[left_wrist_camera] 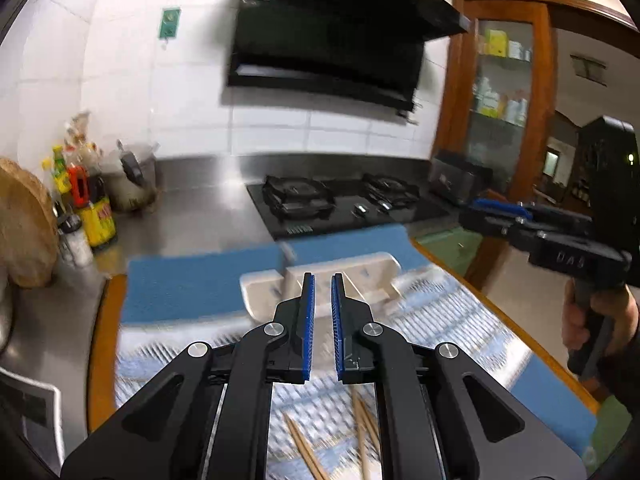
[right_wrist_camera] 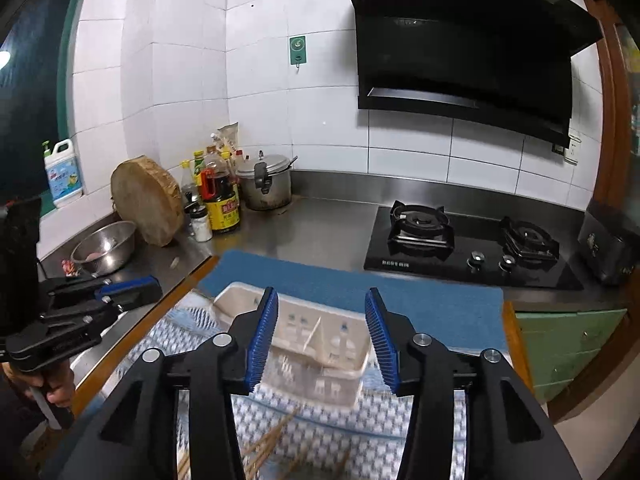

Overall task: Organize utensils
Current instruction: 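Lift both chopsticks upright into the white caddy and open both tools, then lower the left tool onto another loose chopstick and close on it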

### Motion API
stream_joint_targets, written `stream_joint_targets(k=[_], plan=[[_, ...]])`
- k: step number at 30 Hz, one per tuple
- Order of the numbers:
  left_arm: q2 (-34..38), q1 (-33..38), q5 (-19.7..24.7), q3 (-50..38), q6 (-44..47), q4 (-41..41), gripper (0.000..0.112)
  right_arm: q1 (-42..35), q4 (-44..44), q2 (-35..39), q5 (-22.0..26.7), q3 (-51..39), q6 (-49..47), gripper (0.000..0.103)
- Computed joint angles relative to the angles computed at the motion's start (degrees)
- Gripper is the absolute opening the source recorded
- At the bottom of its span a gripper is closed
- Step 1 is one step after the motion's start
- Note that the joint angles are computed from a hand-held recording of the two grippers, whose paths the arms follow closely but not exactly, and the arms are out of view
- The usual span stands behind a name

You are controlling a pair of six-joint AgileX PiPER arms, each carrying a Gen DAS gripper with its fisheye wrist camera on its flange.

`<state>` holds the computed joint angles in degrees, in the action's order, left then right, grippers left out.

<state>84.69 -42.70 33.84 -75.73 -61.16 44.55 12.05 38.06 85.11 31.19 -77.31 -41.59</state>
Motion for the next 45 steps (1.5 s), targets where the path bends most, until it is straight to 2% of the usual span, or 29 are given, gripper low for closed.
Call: stream_joint_targets(k=[7,11,17,22,28,31,36,45], plan=[[-2.6,-8.1,-2.4,10.9,-6.4,-1.1,0.008,-5.5,9.2,-13.7,1.5,18.6,-11.0,0.055],[-1.5,-13.1,-5.9,15.8,-8.5,-3.5,0.008,-8.9,9.8,-21.8,1.2,28.9,-14.0,0.058],[2.9,-19.0,-12.4,18.8,-6.4,-8.9,0.008,-14.8,9.7,-29.5,4.5,38.9,-15.9,0.058],[6.4,-23.2,-15.6,19.0,-5.1,-11.2,0.008,-21.4,10.8,-33.7,8.7,43.9,-18.0,0.058],[10.2,-25.5,-18.1,17.6,2.2,-18.2,0.008,-32.2,13.0,-36.2,15.7,47.0,-23.0,0.058],[12.6,-26.5,-17.0,15.9,2.2,-17.9,0.008,-35.6,12.9,-36.6,18.0,47.5,-23.9,0.058],[14.5,-27.5,-15.3,14.9,-2.8,-13.6,0.008,-41.4,13.5,-37.5,21.9,48.1,-26.9,0.058],[17.6,-28.1,-13.2,12.1,-4.0,-12.3,0.008,-47.6,14.5,-37.7,25.9,48.5,-31.0,0.058]])
